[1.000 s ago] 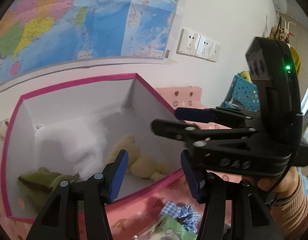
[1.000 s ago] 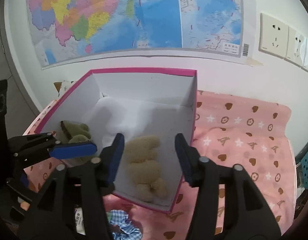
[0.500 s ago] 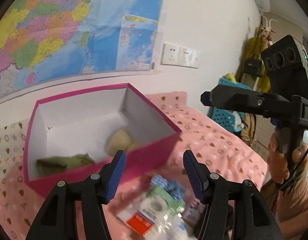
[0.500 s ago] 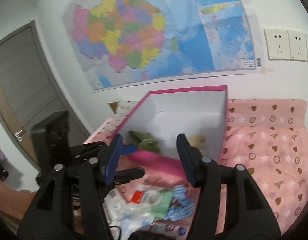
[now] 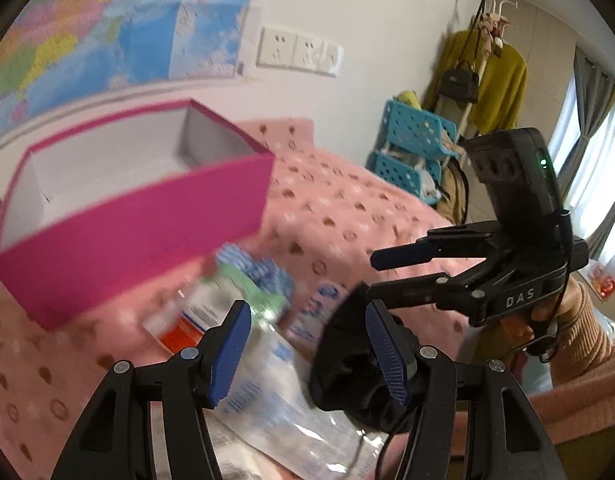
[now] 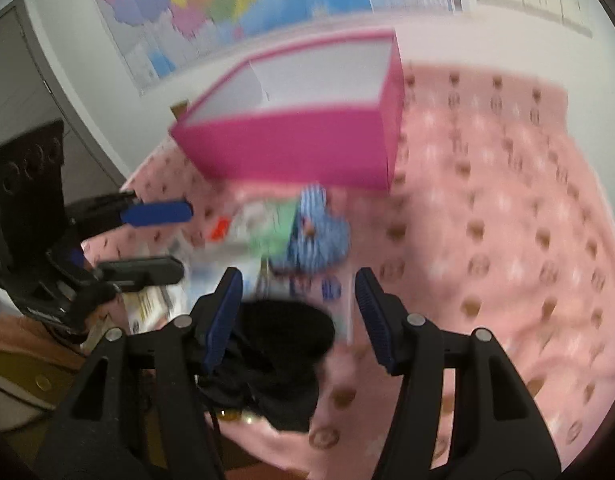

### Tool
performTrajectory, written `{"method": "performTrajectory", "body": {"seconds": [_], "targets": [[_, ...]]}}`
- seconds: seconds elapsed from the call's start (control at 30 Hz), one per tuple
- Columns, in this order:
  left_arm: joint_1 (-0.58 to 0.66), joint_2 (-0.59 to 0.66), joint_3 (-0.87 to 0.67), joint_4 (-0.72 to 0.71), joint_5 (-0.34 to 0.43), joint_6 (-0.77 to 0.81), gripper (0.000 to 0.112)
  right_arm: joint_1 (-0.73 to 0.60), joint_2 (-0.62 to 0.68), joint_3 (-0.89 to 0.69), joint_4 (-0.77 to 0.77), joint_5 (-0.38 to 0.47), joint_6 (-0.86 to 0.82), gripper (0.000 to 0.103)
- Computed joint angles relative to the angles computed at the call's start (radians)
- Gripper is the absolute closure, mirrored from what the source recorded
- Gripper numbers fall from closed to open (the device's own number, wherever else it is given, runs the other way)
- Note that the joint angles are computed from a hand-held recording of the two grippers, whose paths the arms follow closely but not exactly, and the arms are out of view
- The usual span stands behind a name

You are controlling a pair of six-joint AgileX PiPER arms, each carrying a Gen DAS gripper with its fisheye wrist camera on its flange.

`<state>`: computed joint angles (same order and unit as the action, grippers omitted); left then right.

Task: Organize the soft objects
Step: 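Grasp the black cloth with the right gripper, then lower the black cloth into the magenta box and release it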

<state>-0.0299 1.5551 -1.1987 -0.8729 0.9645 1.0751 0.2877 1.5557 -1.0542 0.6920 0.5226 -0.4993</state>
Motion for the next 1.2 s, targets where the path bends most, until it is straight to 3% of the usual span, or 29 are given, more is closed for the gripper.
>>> {"method": "performTrajectory", "body": {"seconds": [0.23, 0.47, 0.5, 0.57, 0.73, 0.9, 1.2], "targets": [[-0.023, -0.012, 0.077, 0.039, -0.005, -0.012, 0.051, -0.02, 0.002, 0.094, 0.127, 0.02, -0.124, 0.043], [-0.062, -0.029, 0.124, 0.069, -0.053, -0.01, 0.053, 0.032, 0.033, 0.111, 0.14, -0.005, -0.157, 0.043], [-0.064, -0.028, 0.127, 0.067, -0.056, -0.004, 0.054, 0.044, 0.037, 0.111, 0.127, -0.015, -0.147, 0.045], [-0.066, -0.02, 0.125, 0.065, -0.051, 0.0, 0.057, 0.056, 0.048, 0.108, 0.133, -0.025, -0.16, 0.066], [-0.047, 0.002, 0.111, 0.038, -0.004, 0.012, 0.057, 0.052, 0.038, 0.118, 0.178, -0.028, -0.214, 0.086], [-0.014, 0.032, 0.076, -0.02, 0.088, 0.035, 0.055, 0.043, -0.033, 0.136, 0.214, -0.02, -0.247, 0.088], [0.008, 0.023, 0.016, -0.097, 0.103, 0.07, 0.056, 0.062, -0.072, 0.018, 0.082, -0.02, -0.151, 0.088]]}}
